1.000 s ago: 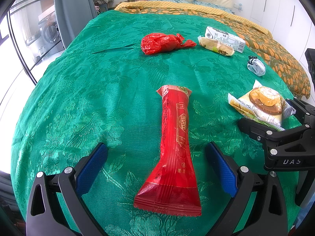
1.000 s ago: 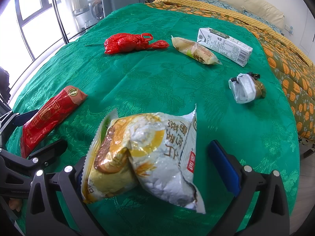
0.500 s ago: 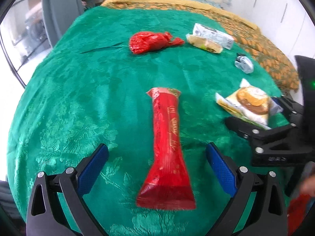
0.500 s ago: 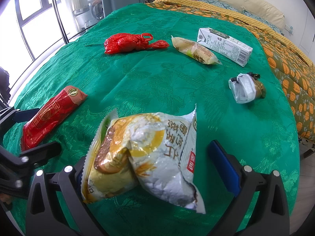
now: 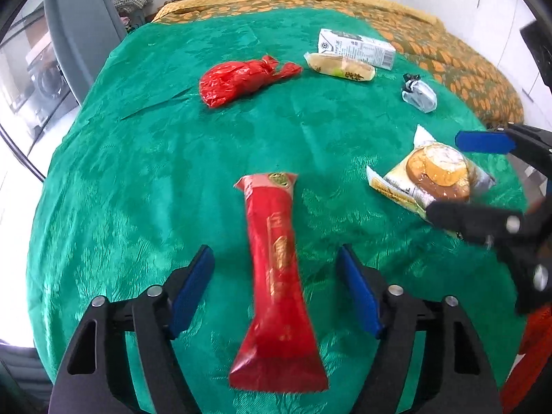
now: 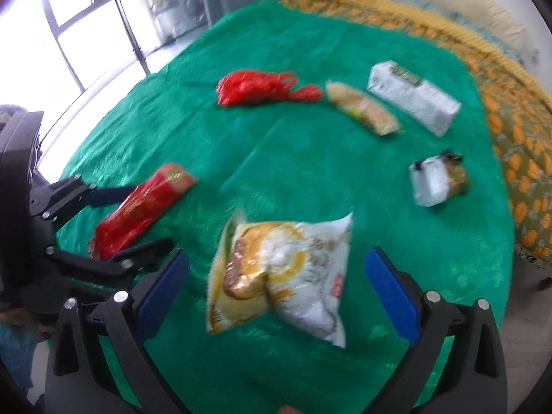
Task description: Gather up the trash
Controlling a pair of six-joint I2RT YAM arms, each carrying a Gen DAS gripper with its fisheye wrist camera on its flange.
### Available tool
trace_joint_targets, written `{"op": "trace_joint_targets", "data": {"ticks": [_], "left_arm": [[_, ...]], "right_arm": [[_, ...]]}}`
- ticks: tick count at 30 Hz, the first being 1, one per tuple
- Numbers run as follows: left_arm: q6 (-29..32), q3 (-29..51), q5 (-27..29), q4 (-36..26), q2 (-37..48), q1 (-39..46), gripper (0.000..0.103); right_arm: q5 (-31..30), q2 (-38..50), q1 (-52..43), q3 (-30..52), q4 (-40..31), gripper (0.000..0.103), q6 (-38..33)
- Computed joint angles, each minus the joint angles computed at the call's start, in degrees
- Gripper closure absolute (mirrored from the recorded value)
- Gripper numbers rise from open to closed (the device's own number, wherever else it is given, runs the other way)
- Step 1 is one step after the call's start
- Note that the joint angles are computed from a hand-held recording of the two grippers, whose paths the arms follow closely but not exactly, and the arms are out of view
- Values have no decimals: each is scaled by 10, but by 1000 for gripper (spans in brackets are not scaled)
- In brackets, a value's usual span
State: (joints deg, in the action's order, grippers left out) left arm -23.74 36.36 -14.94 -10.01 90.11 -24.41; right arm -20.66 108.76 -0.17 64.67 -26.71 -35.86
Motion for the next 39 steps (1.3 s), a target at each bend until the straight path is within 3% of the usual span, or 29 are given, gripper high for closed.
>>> {"op": "trace_joint_targets", "data": {"ticks": [1,2,4,5,6,9,14,17,19,25,28,31,35,37,39], "left_arm": [[-1,4,-1,-3,3,-1,34],[-2,7,-4,-6,5,-4,39],[-4,6,-7,-6,4,-8,53],[-4,4,-6,-4,1,-9,68],[-4,-1,-3,1,-4,-10,78],[-20,-19,-4,10,-24,-21,89],[-90,-52,-1,18,-91,-103,93],[-134,-34,-8,11,-100,-176,94],[-160,-2,-11,11,-78,-225,94],[-180,190,15,32,85,-335,94],[-171,330,39,14,205,-367,94],[-162,514,61,-39,355,-386,94],[-165,743,87,-131,534,-383,94],[-170,880,103,-194,627,-375,94],[-172,1024,113,-249,722,-369,94]], "right_arm": [[8,7,4,3,2,10,2],[16,10,7,-3,14,34,7],[20,18,3,-4,22,44,24],[4,14,-5,-7,23,47,30],[-17,6,-19,-13,22,48,29],[-54,-35,-64,-49,18,48,-9],[-133,-58,-203,-42,-71,49,-106],[-167,-20,-321,26,-148,48,-170],[-162,26,-394,89,-164,48,-179],[-107,193,-517,295,-167,48,-142],[-99,274,-553,379,-164,48,-114],[-87,347,-576,447,-150,48,-80],[-105,449,-587,617,-269,48,-61],[-102,466,-586,645,-282,48,-62],[-106,510,-587,726,-333,48,-51]]}}
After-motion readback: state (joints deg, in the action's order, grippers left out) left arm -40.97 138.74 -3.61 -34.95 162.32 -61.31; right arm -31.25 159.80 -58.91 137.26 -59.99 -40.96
